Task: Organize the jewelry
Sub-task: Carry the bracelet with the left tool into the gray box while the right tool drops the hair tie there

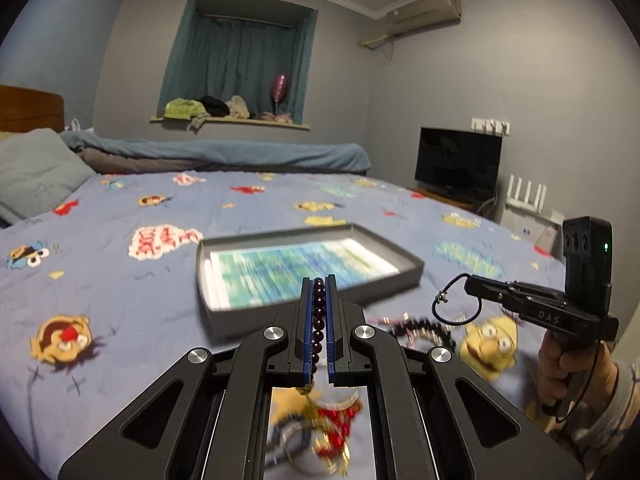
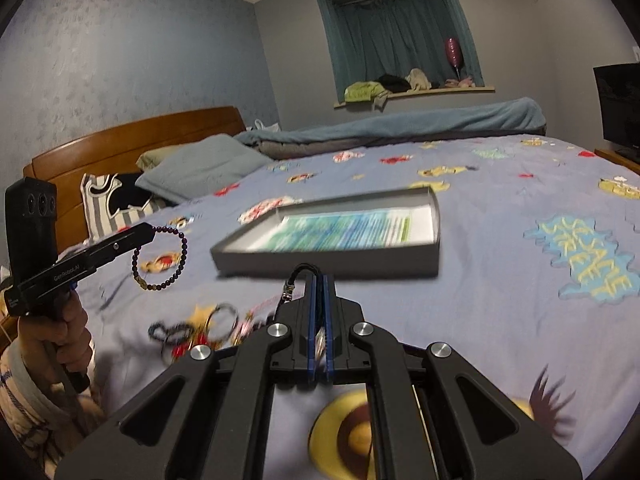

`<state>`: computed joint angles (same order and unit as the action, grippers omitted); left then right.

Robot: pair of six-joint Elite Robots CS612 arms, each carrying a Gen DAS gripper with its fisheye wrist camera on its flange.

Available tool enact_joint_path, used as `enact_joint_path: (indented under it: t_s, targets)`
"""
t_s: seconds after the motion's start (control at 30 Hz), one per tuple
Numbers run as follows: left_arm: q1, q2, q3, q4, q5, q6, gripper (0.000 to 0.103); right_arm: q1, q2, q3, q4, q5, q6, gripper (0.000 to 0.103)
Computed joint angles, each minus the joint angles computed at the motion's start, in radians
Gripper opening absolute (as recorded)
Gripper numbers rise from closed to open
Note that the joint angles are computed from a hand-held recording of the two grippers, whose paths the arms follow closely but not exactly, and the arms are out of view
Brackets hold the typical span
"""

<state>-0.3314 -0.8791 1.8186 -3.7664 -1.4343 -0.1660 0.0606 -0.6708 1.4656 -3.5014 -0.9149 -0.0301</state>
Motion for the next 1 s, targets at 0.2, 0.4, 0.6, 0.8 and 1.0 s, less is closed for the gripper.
enact_joint_path:
  t_s: [0.2,0.4,0.6,0.8,1.0]
  targets:
    - [0.014,0.030,-0.071,0.026,0.012,-0.002,0.006,0.008,0.027,-0.085,0.039,-0.041,0.026,0.003]
    - [0.030,0.063,-0.139,0.083,0.018,-0.001,0.006,0.029,0.068,-0.203,0.151,-0.100,-0.001,0.003]
    - [0.048,0.100,-0.221,0.167,-0.003,-0.010,0.006,0.045,0.117,-0.309,0.286,-0.157,-0.026,0.003]
    - [0.074,0.131,-0.295,0.298,-0.032,-0.058,0.006,0.054,0.150,-0.386,0.432,-0.194,-0.065,0.003]
    - [0.087,0.148,-0.338,0.459,-0.070,-0.082,0.006,0.068,0.156,-0.407,0.489,-0.248,-0.113,0.003]
